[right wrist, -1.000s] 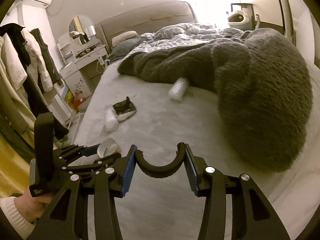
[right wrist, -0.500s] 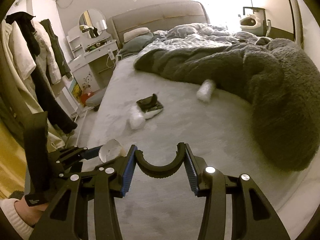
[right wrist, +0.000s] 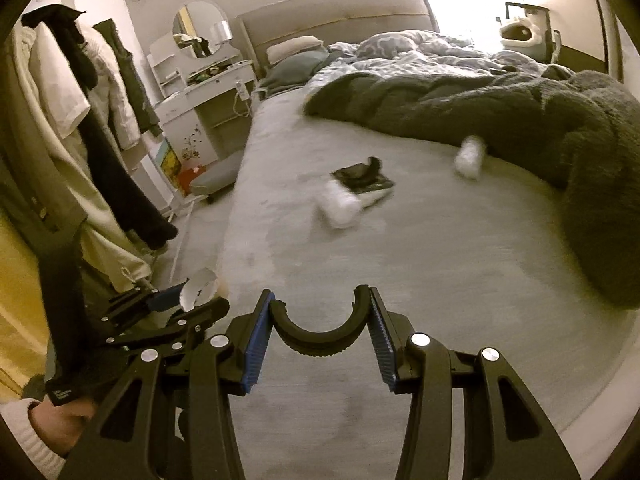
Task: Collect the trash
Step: 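Carry the tape roll into the bin and open the left tool while the right tool carries the band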
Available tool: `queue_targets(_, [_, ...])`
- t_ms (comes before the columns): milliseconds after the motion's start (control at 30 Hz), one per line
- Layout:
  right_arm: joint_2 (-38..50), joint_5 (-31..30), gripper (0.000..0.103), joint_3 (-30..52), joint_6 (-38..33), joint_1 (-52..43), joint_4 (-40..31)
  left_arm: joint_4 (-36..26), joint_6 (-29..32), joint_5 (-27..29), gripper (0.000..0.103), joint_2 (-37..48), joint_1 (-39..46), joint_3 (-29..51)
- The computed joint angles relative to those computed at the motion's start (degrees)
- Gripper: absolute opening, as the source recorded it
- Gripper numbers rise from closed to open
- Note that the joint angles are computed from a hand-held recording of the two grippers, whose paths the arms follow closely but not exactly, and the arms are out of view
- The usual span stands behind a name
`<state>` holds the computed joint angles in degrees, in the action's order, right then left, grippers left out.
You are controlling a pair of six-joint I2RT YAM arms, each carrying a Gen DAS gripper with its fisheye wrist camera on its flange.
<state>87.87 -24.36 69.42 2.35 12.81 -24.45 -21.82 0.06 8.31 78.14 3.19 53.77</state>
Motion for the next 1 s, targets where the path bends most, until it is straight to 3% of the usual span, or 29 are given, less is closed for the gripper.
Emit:
queue_targets(467, [-0.07,6.13,0.047,-0.37,6.26,14.48,1.03,-2.72,6.74,7.50,0.051,-1.17,19.12,-4.83])
queue_targets(1000, [9.68,8.78,0.047,7.95,10.12,25.27,2.21,-4.70,18.92,6.72,0.051,13.22,34.40,-4.20])
